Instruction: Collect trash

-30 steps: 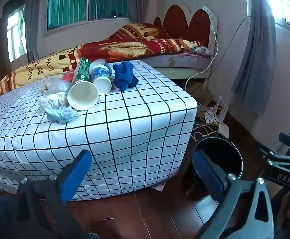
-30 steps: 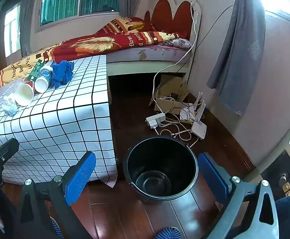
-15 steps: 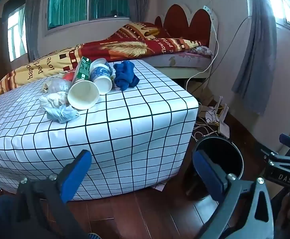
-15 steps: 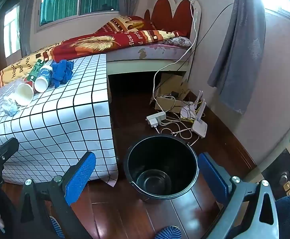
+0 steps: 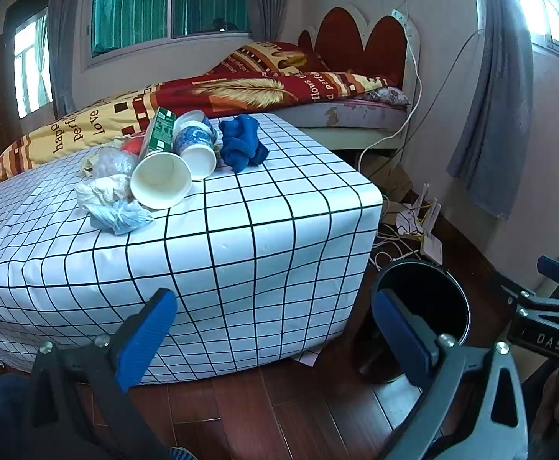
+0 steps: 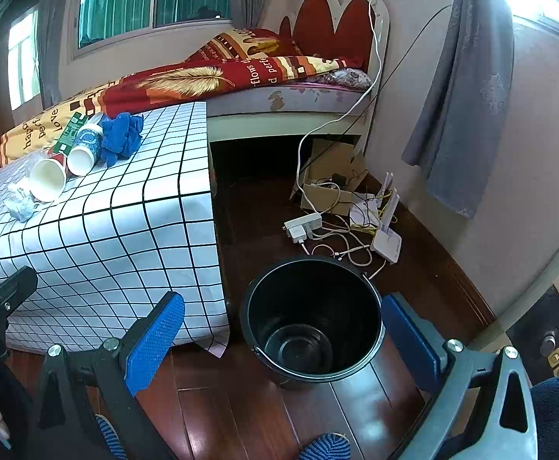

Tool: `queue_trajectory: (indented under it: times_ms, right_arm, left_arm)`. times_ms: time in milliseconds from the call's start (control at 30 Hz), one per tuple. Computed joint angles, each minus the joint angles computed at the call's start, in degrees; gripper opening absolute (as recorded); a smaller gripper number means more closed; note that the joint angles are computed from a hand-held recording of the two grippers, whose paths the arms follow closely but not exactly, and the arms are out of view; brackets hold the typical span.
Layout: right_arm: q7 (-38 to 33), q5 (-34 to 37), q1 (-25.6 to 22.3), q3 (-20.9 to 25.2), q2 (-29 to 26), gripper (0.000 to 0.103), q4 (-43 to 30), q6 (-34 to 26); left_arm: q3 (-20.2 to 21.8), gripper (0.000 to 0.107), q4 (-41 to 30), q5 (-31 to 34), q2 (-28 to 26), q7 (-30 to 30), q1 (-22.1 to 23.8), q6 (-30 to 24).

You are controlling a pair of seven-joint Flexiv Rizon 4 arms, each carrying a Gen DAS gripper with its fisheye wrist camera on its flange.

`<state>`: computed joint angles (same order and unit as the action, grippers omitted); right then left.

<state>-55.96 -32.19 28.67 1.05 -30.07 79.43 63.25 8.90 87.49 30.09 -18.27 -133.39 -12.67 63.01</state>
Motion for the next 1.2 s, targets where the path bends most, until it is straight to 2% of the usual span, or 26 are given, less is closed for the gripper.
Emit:
queue_trajectory:
  times_ms: [1200]
  right_arm:
    - [-0.8, 0.9, -0.2, 0.2, -0.1, 0.103, -0.2, -0.1]
  left_arm:
    - [-0.2, 0.103, 0.3, 0.1, 0.2, 0.3, 0.1, 0.0]
